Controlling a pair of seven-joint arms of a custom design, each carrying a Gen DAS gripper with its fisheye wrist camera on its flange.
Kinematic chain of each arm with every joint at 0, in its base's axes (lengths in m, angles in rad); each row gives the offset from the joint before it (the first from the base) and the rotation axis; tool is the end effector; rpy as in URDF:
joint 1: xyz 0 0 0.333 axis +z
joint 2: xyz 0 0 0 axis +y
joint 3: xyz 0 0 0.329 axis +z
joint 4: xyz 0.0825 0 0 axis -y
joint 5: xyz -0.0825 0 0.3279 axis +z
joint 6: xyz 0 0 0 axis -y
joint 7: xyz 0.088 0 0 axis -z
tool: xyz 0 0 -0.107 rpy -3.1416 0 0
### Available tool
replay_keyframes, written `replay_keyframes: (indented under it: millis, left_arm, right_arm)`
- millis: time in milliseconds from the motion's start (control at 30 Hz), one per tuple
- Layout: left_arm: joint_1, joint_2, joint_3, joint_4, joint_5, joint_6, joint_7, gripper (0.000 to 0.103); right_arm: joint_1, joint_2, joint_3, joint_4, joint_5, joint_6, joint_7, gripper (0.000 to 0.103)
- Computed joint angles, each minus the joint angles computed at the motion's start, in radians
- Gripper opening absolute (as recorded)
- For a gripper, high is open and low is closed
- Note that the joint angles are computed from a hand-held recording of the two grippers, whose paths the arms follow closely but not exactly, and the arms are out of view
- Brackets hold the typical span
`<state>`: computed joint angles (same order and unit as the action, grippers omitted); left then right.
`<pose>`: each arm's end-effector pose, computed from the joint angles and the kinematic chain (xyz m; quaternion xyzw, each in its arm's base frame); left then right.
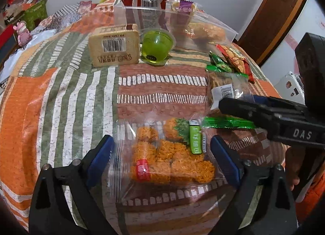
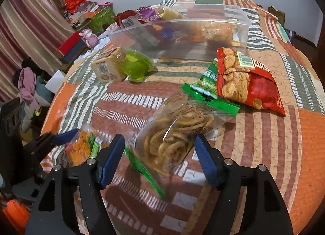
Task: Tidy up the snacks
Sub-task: 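Grasp the orange noodle cake bag with the left tool while the right tool grasps the cookie bag, then lift both bags over the clear box and open both tools to drop them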
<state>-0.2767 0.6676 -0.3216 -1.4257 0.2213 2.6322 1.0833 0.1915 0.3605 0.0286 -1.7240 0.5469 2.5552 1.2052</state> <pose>0.6279 -0.3566 0.4187 -0.6256 0.7268 -0.2766 0.0619 0.6319 0.1313 0.4652 -0.7361 0.6060 -0.0371 0.2994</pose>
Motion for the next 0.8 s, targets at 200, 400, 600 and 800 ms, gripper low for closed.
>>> replay_keyframes:
  millis: [200, 400, 600, 800]
  left_arm:
    - [-0.014, 0.028, 0.000, 0.042, 0.000, -0.030, 0.034, 0.102]
    - [-0.056, 0.049, 0.057, 0.080, 0.051, -0.022, -0.032, 0.090]
    - [-0.044, 0.033, 0.044, 0.063, 0.074, -0.003, -0.021, 0.060]
    - [-0.055, 0.011, 0.062, 0.047, 0.101, 0.003, -0.048, 0.054]
  right_arm:
    - [0.012, 0.029, -0.015, 0.029, -0.040, 0.019, 0.038, 0.068]
    - [0.004, 0.029, -0.004, 0.022, -0.033, 0.035, 0.009, 0.055]
    - [-0.004, 0.023, 0.004, 0.014, -0.006, 0.045, -0.021, 0.046]
    - [-0.014, -0.003, 0.014, -0.013, 0.040, 0.069, -0.059, 0.040]
